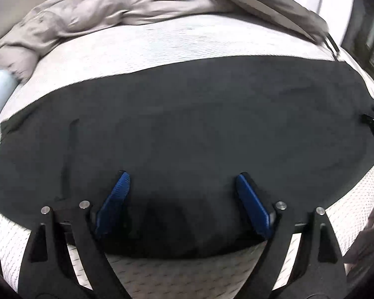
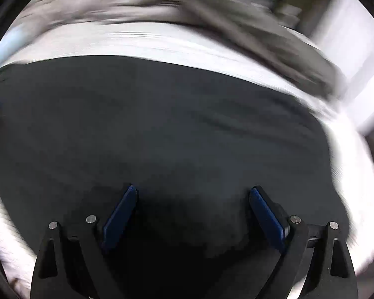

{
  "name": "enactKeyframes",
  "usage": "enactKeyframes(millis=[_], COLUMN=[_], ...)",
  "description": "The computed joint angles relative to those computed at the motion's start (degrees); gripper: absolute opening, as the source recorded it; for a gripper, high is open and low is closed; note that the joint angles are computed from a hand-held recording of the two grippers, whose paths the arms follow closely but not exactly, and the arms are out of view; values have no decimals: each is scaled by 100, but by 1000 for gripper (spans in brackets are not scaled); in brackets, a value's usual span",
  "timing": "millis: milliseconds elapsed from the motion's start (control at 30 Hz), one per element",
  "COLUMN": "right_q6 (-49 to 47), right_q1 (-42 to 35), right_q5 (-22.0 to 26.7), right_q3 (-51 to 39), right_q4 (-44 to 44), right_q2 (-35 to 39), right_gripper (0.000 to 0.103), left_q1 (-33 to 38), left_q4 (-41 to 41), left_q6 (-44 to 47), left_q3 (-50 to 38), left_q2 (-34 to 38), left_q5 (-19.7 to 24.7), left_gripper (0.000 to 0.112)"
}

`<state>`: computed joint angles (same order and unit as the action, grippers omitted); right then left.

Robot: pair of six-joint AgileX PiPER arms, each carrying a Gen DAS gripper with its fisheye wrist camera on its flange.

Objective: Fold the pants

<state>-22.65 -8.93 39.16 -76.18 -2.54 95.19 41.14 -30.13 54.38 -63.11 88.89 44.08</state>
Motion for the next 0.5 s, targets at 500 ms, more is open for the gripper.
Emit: enactKeyframes(millis=[500], right_q6=[-2051], right_q1=[724], right_q5=[670], right_q3=[525], right_q4=[2606], right_q2=[-430], right_gripper=[93], left_q1=[-270], left_q4=[-879], left_q6=[633], left_q3=[580], left_q2=[-701], left_q5=[901], left_gripper=[83])
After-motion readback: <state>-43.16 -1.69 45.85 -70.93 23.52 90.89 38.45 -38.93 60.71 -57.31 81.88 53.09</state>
